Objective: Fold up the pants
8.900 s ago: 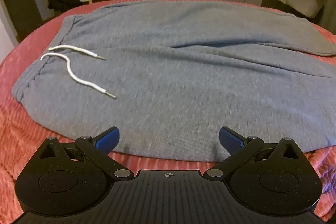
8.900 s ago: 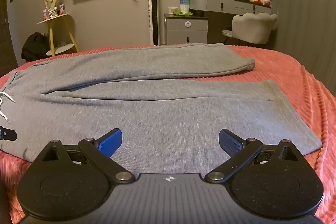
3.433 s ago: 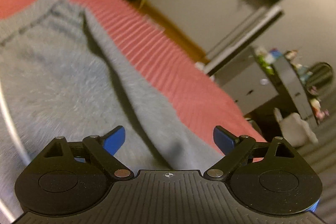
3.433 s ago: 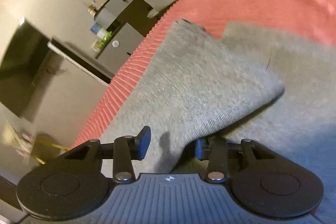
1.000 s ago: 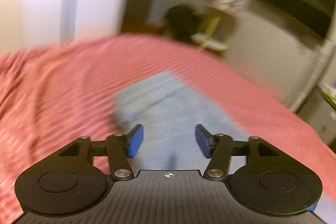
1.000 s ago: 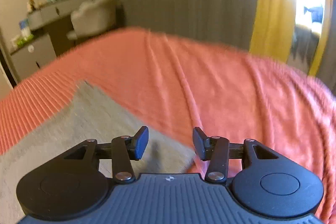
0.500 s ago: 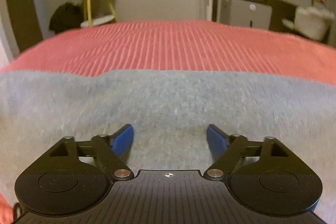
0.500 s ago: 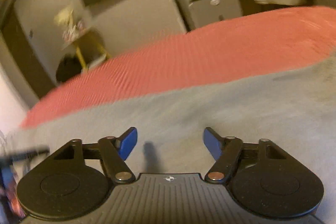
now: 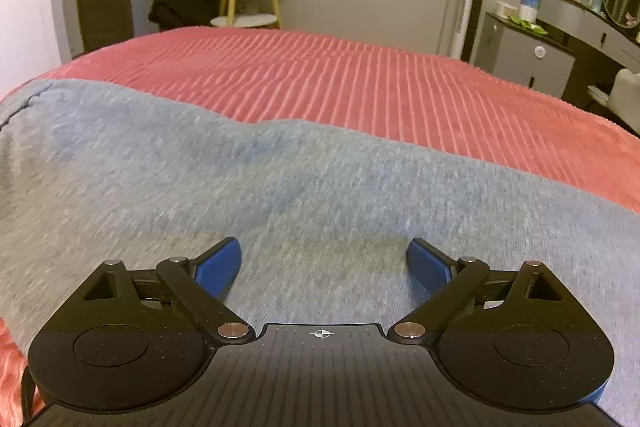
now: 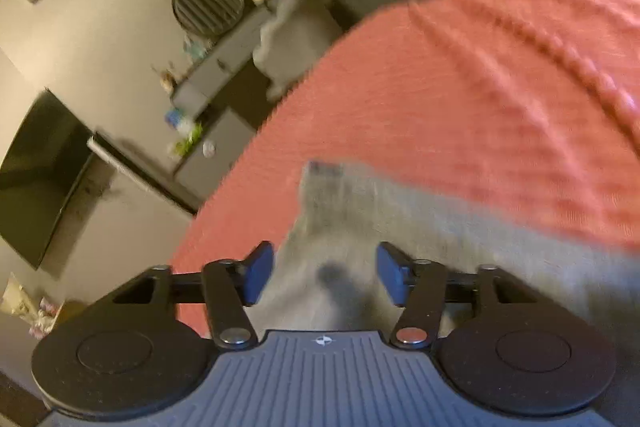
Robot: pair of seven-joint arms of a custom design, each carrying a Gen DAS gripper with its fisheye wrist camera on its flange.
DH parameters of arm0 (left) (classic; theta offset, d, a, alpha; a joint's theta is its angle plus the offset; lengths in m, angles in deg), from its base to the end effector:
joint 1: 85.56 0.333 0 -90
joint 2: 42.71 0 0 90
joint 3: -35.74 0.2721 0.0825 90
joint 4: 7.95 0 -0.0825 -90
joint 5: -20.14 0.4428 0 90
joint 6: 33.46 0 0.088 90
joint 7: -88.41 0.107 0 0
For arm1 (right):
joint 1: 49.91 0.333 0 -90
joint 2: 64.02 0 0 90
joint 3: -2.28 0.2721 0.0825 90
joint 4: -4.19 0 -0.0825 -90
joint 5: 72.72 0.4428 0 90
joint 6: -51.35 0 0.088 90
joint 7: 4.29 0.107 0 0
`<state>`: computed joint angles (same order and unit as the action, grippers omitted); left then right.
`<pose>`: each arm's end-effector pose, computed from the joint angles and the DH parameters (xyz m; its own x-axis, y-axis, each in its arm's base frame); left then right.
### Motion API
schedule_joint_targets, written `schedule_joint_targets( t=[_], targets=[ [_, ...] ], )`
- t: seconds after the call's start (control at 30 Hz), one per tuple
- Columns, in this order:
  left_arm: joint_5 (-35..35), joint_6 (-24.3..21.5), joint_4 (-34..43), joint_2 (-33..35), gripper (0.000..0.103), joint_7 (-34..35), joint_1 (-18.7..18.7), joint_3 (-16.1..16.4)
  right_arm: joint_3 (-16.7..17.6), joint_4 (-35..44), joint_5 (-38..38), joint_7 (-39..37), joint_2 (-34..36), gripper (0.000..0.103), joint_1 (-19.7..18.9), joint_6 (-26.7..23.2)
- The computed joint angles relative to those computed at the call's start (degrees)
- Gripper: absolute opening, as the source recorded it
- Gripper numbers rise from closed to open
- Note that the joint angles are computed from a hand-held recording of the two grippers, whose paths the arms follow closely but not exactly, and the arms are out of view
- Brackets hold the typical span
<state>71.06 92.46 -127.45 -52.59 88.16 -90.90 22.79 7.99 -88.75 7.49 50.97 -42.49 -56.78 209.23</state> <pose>0.5759 -0.1655 0.4768 0.7030 -0.7088 0.0583 -0.4347 -0.4932 -0.7535 0.7355 -0.0631 0.3988 -0.1188 -0.6293 -0.7680 -0.5486 0.6863 -0.4775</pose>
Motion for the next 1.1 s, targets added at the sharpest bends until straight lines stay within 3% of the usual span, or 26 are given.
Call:
schedule_joint_targets(
  t=[0.03, 0.1, 0.23, 0.33, 0.47, 0.53, 0.73, 0.8, 0.83, 0.87, 0.97, 1.1],
  targets=[
    [-1.1, 0.1, 0.1, -0.2, 0.096, 0.5, -0.2, 0.1, 2.0, -1.3, 0.6, 1.8, -1.2, 0.075, -3.5, -8.0],
    [-2.8, 2.9, -1.0, -1.7, 0.095, 2.3, -0.7, 0.3, 1.1, -3.4, 1.9, 3.9, -3.0, 0.075, -4.6, -16.8],
    [-5.7, 6.2, -2.3, -3.5, 0.095, 4.4, -1.1, -0.3, -3.2, -6.8, -1.3, 4.6, -6.3, 0.074, -2.7, -22.6],
    [-9.2, 9.6, -4.1, -5.2, 0.095, 3.6, -1.5, -0.4, -5.2, -13.8, 0.3, 7.3, -11.8, 0.067, -2.0, -18.3],
    [-12.0, 11.7, -5.5, -6.6, 0.095, 5.2, -1.9, -1.2, -8.2, -22.6, -7.3, 15.0, -18.6, 0.062, 1.1, -2.9],
    [-12.4, 11.5, -5.6, -6.9, 0.095, 6.6, -2.0, -1.7, -9.9, -25.0, -2.5, 13.0, -20.7, 0.059, 0.8, -4.6],
    [-15.7, 10.2, -5.5, -7.4, 0.095, 7.5, -2.8, -2.3, -12.4, -26.7, -10.3, 20.6, -22.0, 0.059, 1.1, -9.9],
    [-16.2, 10.1, -6.2, -8.2, 0.095, 6.8, -2.8, -2.4, -12.4, -26.0, -12.7, 23.6, -21.7, 0.055, 1.2, -10.0],
    [-16.4, 10.1, -6.5, -8.7, 0.095, 6.5, -2.8, -2.4, -12.4, -25.4, -9.6, 21.1, -21.0, 0.05, 1.3, -10.0],
    [-16.5, 10.1, -7.0, -9.2, 0.095, 6.1, -2.8, -2.5, -12.4, -25.0, -8.7, 20.4, -20.6, 0.039, 1.3, -10.1],
    [-16.9, 10.4, -8.4, -10.8, 0.095, 4.6, -2.6, -2.7, -11.7, -23.6, -10.3, 21.2, -19.2, 0.015, 1.5, -9.3],
    [-17.3, 10.8, -9.1, -11.0, 0.095, 3.8, -2.2, -2.7, -10.6, -23.2, -2.3, 8.6, -20.2, 0.015, 2.6, -6.1]
  ],
)
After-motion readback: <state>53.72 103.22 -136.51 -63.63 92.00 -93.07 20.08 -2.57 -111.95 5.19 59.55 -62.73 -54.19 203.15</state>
